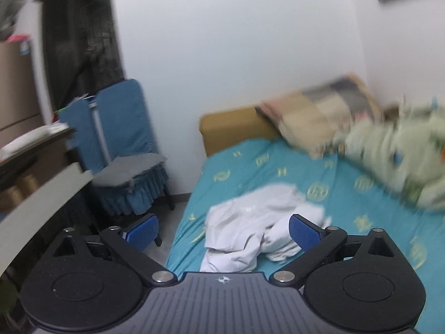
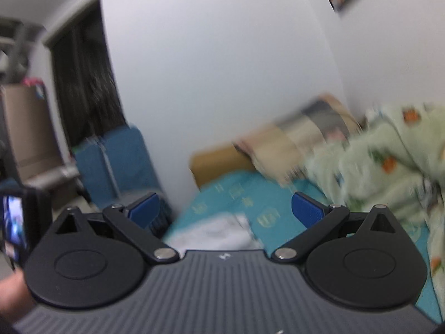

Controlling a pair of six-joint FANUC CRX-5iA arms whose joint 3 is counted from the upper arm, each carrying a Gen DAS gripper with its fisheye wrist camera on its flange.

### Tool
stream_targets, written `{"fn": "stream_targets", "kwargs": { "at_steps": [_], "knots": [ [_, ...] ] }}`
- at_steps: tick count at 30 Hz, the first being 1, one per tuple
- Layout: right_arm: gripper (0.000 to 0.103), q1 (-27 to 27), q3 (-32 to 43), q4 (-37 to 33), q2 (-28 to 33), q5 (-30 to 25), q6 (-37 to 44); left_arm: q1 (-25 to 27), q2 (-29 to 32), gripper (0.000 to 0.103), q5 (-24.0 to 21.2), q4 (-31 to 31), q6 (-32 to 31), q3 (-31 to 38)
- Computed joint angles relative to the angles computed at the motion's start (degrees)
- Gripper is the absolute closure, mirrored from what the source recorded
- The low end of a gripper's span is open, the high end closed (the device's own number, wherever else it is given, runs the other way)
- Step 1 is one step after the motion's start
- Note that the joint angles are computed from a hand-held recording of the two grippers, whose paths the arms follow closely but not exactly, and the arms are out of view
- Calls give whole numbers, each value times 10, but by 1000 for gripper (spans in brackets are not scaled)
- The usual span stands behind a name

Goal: Fold clothes
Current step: 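Grasp the white T-shirt with the left gripper and lift it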

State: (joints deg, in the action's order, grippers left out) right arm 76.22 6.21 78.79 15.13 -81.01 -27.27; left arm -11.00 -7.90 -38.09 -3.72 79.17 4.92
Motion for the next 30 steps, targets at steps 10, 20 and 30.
{"fn": "stream_targets", "kwargs": {
  "at_steps": [10, 20, 30],
  "knots": [
    [0, -103, -3, -135, 49, 124, -44, 44, 263, 20, 59, 159, -194, 90],
    [0, -117, 19, -97, 92, 125, 3, 51, 145, 98, 146, 479, -466, -100],
    [0, -72, -45, 40, 46, 82, -12, 109, -157, 98, 51, 627, -505, -316]
  ]
}}
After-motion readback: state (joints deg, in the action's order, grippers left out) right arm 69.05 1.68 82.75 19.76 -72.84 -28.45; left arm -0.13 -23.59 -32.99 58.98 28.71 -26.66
